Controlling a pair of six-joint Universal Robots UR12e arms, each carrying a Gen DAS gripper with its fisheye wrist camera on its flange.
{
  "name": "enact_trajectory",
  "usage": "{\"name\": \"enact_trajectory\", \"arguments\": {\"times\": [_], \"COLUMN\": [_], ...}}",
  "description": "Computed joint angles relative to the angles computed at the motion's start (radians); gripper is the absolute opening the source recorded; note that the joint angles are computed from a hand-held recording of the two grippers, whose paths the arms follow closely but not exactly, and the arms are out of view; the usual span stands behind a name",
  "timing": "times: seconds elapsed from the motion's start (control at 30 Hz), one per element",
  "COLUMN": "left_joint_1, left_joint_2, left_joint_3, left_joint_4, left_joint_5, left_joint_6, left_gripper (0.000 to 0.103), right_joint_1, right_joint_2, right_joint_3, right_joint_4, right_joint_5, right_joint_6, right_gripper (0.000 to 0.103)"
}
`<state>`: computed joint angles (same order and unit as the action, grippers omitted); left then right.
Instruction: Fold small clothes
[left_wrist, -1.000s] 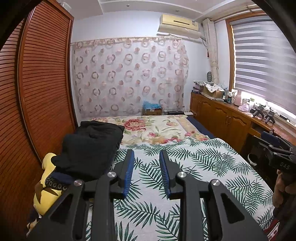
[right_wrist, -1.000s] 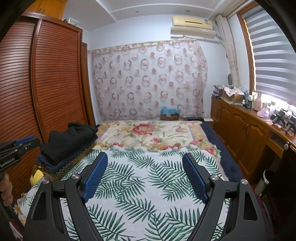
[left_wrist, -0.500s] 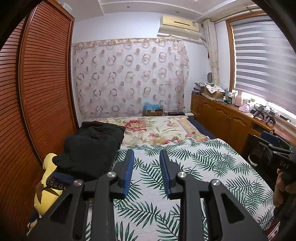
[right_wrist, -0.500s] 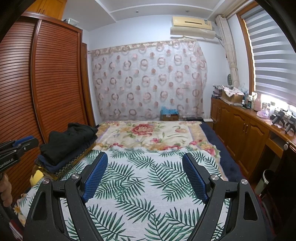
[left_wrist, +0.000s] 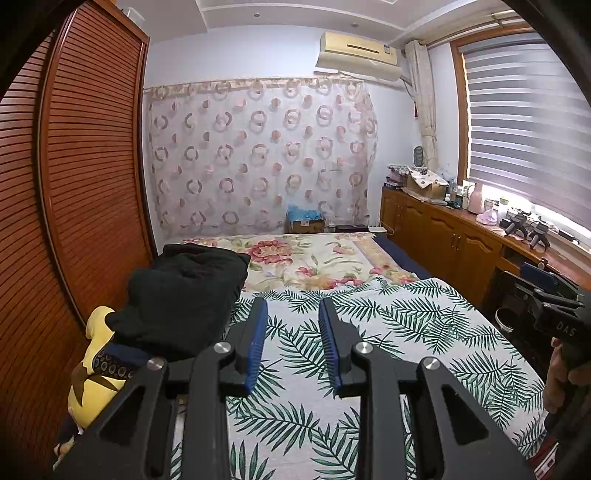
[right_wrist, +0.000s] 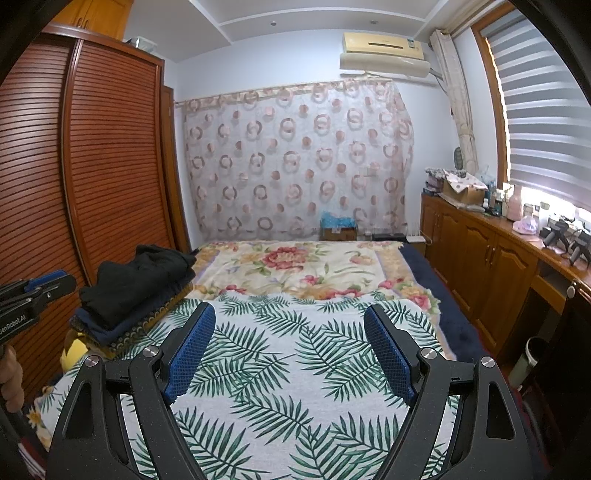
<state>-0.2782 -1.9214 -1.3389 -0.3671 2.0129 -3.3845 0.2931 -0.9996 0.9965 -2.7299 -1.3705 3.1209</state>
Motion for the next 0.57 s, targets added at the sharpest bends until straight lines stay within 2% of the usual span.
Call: {"name": "enact_trajectory", "arguments": {"times": [0.57], "left_joint_1": [0.001], "left_joint_2": [-0.001], "left_joint_3": [-0.003], "left_joint_4": [0.008], "left_joint_5": [0.001], "left_joint_6": [0.0], "left_gripper": [0.028], "right_joint_1": [0.0], "right_joint_2": [0.001], "right_joint_3": [-0.001], "right_joint_4": [0.0], "right_joint_5": [-0.001], "right_joint_6": [0.001], "right_gripper": [0.085]}}
